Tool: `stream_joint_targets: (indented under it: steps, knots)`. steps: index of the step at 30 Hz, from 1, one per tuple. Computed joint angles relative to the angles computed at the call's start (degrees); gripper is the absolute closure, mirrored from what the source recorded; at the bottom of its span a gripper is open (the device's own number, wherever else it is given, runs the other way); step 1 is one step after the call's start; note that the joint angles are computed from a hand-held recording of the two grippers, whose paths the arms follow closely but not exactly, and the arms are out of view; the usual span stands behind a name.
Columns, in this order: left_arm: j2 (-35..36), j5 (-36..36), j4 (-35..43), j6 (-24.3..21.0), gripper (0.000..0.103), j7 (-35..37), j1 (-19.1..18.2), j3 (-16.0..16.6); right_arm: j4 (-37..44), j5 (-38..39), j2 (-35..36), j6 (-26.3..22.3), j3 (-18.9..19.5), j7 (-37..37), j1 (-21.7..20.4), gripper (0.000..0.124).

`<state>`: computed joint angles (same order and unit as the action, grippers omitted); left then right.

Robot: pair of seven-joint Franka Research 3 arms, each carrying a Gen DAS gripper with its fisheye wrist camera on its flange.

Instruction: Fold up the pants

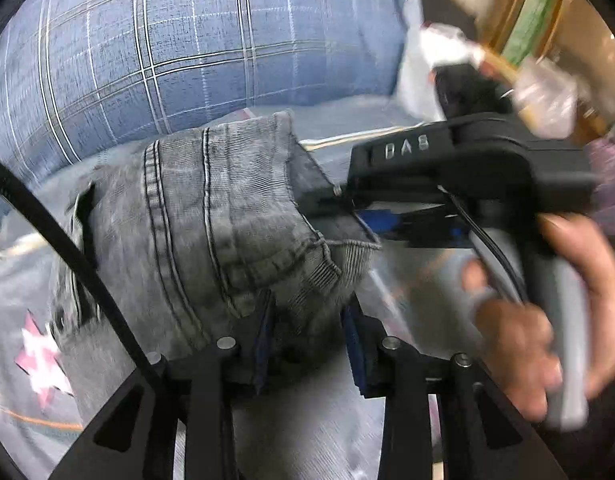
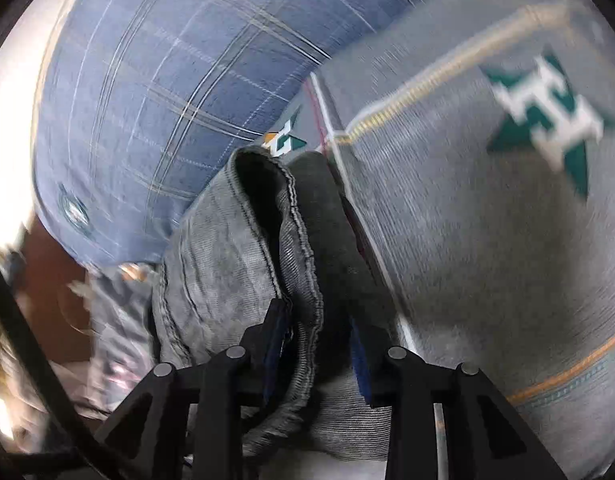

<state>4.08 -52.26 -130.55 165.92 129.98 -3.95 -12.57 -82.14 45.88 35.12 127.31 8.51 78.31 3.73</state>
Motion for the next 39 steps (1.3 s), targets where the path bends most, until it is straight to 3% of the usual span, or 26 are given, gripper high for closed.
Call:
stream_joint_targets:
  steps: [1,4,6,8,11,13,16,18,20,22,24,27,28,30,33,34,36,38,39]
  knots:
    - [-1.6,-6.3,-0.6,-1.5,0.065,5.4,1.1,-0.3,-0.1,2.6,0.1,-0.4,0.9,-1.1,-1.5,0.09]
    - [-4.7,-15.5,-1.3,-3.2,0.051,11.0,1.3,2.5,-3.3,5.5,-3.1,3.3,1.2,-4.3,-1.9,0.065]
    - [-5.5,-20.9,-1.5,-1.2,0.046,13.5,1.1,4.1,-5.9,5.6,-5.7,6.0,0.7,-6.7,-1.3,0.061]
    - [-4.7,-21.8,-1.4,2.2,0.046,12.8,1.2,5.1,-8.1,6.3,-8.2,8.8,0.8,-9.9,-0.5,0.061]
    - [-1.5,-23.0,-1.4,9.8,0.046,9.2,1.7,5.2,-8.2,7.9,-9.0,7.4,1.6,-15.6,-0.3,0.061]
    - [-0.7,-17.8,-2.0,9.8,0.046,2.7,2.7,5.4,-6.6,3.9,-7.4,6.6,0.3,-13.4,2.2,0.061]
    - [-0.8,-24.7,-1.0,3.9,0.046,6.8,5.7,5.2,-5.4,-8.9,-4.9,8.1,-3.8,-3.9,7.4,0.062]
    - [-0.5,-22.5,-0.7,2.8,0.046,4.4,6.0,5.5,-4.4,-9.9,-3.3,7.7,-2.9,-3.3,7.0,0.071]
    - [0.6,-20.8,-0.3,1.9,0.046,3.4,6.0,5.0,-5.3,-11.7,-4.1,9.9,-2.5,-4.3,7.4,0.096]
    - [0.3,-16.6,-1.2,2.4,0.046,0.4,5.8,4.7,-7.2,-14.3,-6.1,12.3,-2.9,-4.0,8.5,0.112]
    - [0.0,-13.7,-2.1,4.4,0.046,-0.4,5.5,4.0,-10.0,-11.9,-9.3,13.4,-1.2,-7.4,6.9,0.114]
    - [-0.5,-17.5,-2.3,4.2,0.045,2.5,5.5,3.3,-12.0,-13.6,-11.5,16.7,-2.2,-8.4,8.0,0.116]
    - [-0.3,-15.5,-2.5,4.8,0.044,1.5,5.2,3.4,-10.8,-14.9,-10.1,16.2,-2.9,-6.3,8.5,0.116]
    - [-0.2,-9.4,-3.6,6.9,0.044,-3.0,4.3,3.3,-5.4,-19.4,-4.8,10.6,-3.0,-1.4,8.2,0.116]
    - [-1.6,-10.1,-3.8,4.5,0.044,-3.2,5.2,3.3,-4.1,-18.5,-3.5,8.6,-3.6,-0.2,8.2,0.11]
    - [-2.3,-15.5,-3.3,2.0,0.044,1.1,5.9,3.7,-4.0,-18.7,-3.8,8.4,-3.5,-0.2,8.0,0.106]
    - [-2.9,-23.0,-2.6,-0.7,0.043,6.4,6.5,5.1,-5.1,-18.4,-5.4,8.9,-3.3,-1.0,7.3,0.086]
    - [-2.8,-26.4,-2.3,-0.5,0.043,6.6,6.9,6.4,-6.4,-15.8,-6.9,10.0,-2.2,-3.6,5.7,0.039]
    - [-2.6,-28.0,-2.0,-1.1,0.043,7.2,7.2,6.8,-7.1,-13.7,-7.5,10.8,-1.7,-4.7,4.7,0.035]
